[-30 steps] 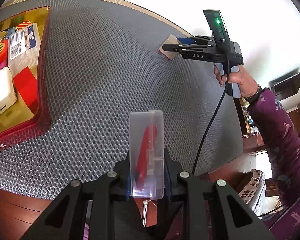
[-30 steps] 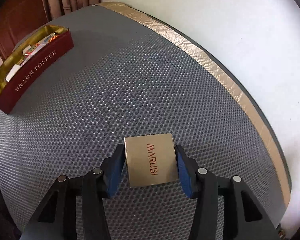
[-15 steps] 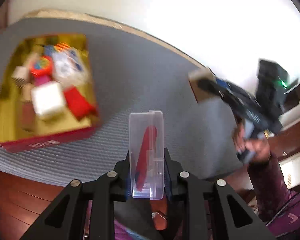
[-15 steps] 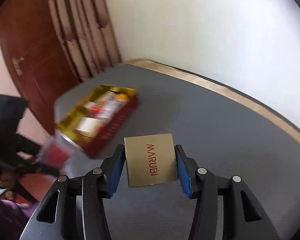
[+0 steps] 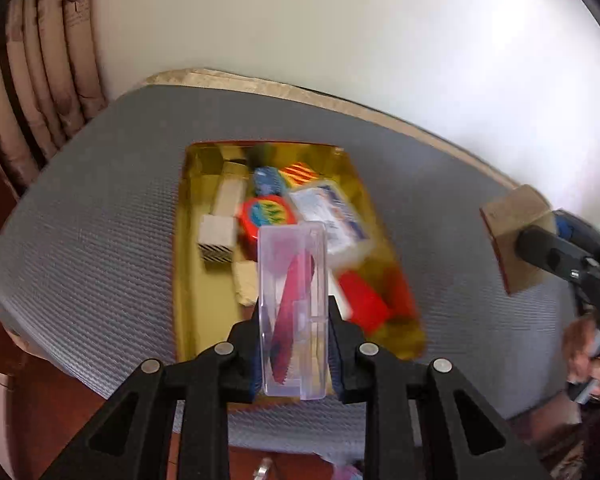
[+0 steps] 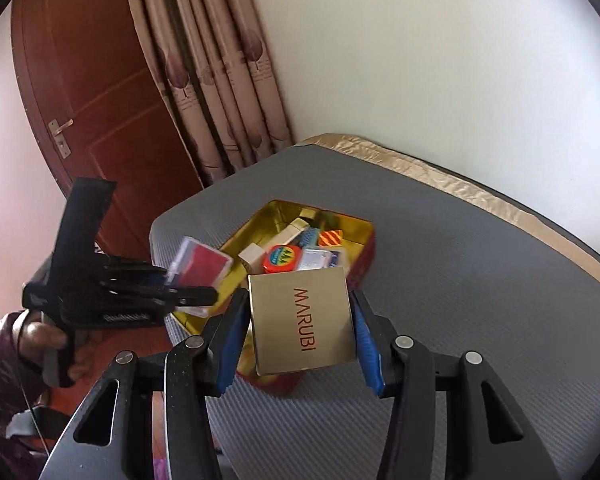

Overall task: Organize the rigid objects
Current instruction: 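Carry the clear box over the tin with the left gripper while the right gripper lifts the MARUBI cube, then lower the clear box into the tin and open the left gripper while the right gripper places the cube in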

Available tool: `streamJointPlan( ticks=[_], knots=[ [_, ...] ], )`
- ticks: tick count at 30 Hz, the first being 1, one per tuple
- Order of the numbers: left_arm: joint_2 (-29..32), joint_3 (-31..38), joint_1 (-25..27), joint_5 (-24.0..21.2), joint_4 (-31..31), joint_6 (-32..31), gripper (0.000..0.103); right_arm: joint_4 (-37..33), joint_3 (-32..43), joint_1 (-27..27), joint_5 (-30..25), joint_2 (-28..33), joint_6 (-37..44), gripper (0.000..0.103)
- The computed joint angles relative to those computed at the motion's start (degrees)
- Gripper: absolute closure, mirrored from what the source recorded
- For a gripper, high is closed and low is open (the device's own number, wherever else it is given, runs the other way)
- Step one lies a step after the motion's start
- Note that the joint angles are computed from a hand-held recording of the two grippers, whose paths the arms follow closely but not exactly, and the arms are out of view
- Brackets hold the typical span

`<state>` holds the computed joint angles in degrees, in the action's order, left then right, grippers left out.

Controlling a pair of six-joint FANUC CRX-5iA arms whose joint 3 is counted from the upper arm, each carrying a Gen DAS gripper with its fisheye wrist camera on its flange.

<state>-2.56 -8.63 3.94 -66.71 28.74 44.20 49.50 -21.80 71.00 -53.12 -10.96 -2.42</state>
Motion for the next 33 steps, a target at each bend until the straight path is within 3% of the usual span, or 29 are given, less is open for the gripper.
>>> streamJointPlan(
  ticks=[4,14,33],
  knots=[
    [1.27,0.27,-0.93,3.23,-1.75,0.47,0.078,-2.55,3.24,-2.29,2.69,3.97,2.27,0.056],
    [2.91,0.80,-1.76,6.22,-2.54,0.41,0.078,-7.24,6.79,-4.15,5.24,9.19,5.87,0.056],
    [4.83,3.05,-4.41,9.83,-5.53,1.40,0.078,-9.95,7.75,-5.32,7.59,11.61,5.14,0.056]
  ],
)
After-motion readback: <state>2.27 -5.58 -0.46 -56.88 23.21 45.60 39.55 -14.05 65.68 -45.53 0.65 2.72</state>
